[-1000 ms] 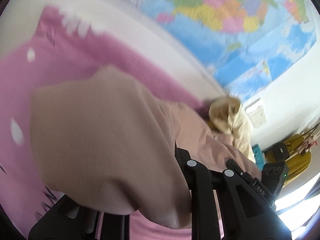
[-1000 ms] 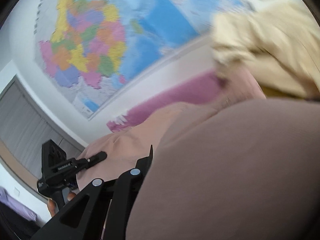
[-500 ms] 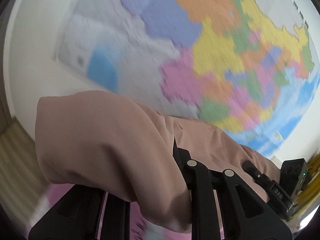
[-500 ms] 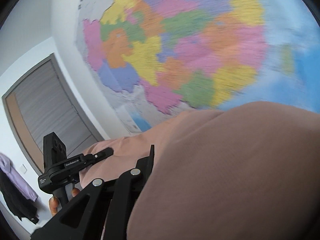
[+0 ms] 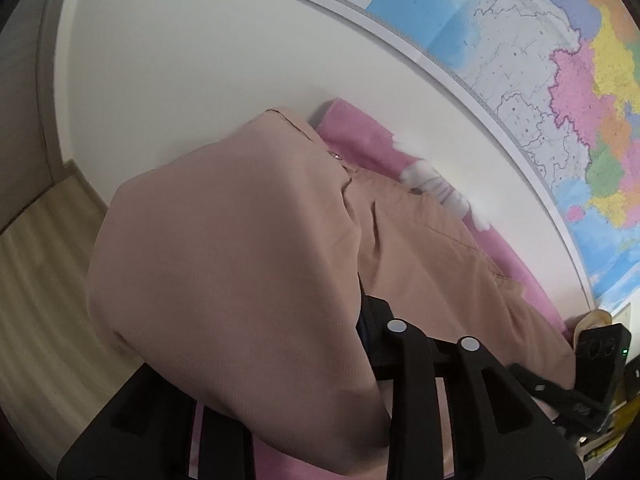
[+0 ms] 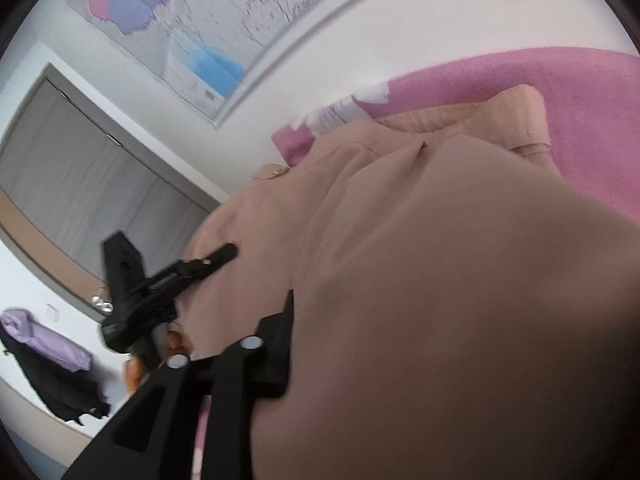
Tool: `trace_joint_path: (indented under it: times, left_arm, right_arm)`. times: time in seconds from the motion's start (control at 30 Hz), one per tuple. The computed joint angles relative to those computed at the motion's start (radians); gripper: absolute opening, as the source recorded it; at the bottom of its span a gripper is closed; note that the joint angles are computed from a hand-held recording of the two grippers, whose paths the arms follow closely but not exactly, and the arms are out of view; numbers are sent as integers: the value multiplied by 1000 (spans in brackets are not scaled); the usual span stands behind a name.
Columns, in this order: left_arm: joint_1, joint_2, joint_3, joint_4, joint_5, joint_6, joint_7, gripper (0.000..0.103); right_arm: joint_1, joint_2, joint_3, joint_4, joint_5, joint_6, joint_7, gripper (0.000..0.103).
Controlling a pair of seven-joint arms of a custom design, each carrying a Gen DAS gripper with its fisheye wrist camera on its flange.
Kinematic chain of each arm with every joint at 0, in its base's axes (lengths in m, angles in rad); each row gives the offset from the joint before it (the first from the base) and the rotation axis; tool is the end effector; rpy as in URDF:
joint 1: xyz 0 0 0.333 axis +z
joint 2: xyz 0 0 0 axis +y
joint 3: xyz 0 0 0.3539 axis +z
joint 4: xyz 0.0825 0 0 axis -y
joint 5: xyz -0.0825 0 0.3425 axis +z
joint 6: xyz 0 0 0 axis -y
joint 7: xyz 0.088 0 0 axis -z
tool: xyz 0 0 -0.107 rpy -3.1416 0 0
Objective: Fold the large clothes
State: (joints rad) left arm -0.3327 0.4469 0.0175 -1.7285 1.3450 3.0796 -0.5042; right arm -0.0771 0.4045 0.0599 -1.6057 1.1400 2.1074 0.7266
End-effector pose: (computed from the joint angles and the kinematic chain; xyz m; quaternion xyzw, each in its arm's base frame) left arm 0.6010 -0.2812 0.4403 -0.7503 0.4756 -0.4348 0.1477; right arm 0.6704 0.0244 0.4830 -0.6848 0.5412 0.1321 0.4699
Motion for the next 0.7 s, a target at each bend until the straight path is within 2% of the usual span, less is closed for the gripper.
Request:
trace_joint_path:
  times: [0.07, 0.23, 0.3, 0.33, 0.37, 0.43, 0.5, 0.6, 0.67, 0.7]
  left_arm:
    - [10, -1, -21, -8, -47, -24, 56, 34]
    - [13, -10, -27, -37, -110, -41, 125, 47]
    - [18, -6, -33, -38, -137, -43, 162, 49]
    - [19, -8, -35, -41, -151, -48, 182, 48]
    - [23, -8, -40, -40, -173, -54, 206, 46]
    - [24, -7, -47, -24, -216, -81, 261, 32]
    - [6, -18, -11, -16, -194, -84, 225, 27]
    - [5, -22, 27, -19, -150, -70, 121, 26]
    - [37, -8, 3, -28, -186, -40, 132, 29]
    - [32, -6, -2, -31, -197, -62, 149, 33]
  right_arm:
    - [-24, 0, -6, 1, 2, -48, 16, 46]
    - [-65, -7, -26, -34, 23, -109, 36, 52]
    - [-75, 2, -25, -24, 37, -133, 42, 44]
    - [-75, 0, -24, -27, 40, -134, 34, 30]
    - [-70, -3, -23, -27, 38, -130, 25, 20]
    - [-54, -25, -16, -37, 54, -99, -2, 15]
    - [-31, -42, -10, -49, 66, -61, -40, 14]
    - [-4, -8, -9, -10, 7, -98, 8, 16]
    - [9, 8, -12, -6, -37, -111, 59, 23]
    - [2, 9, -11, -11, -35, -124, 58, 28]
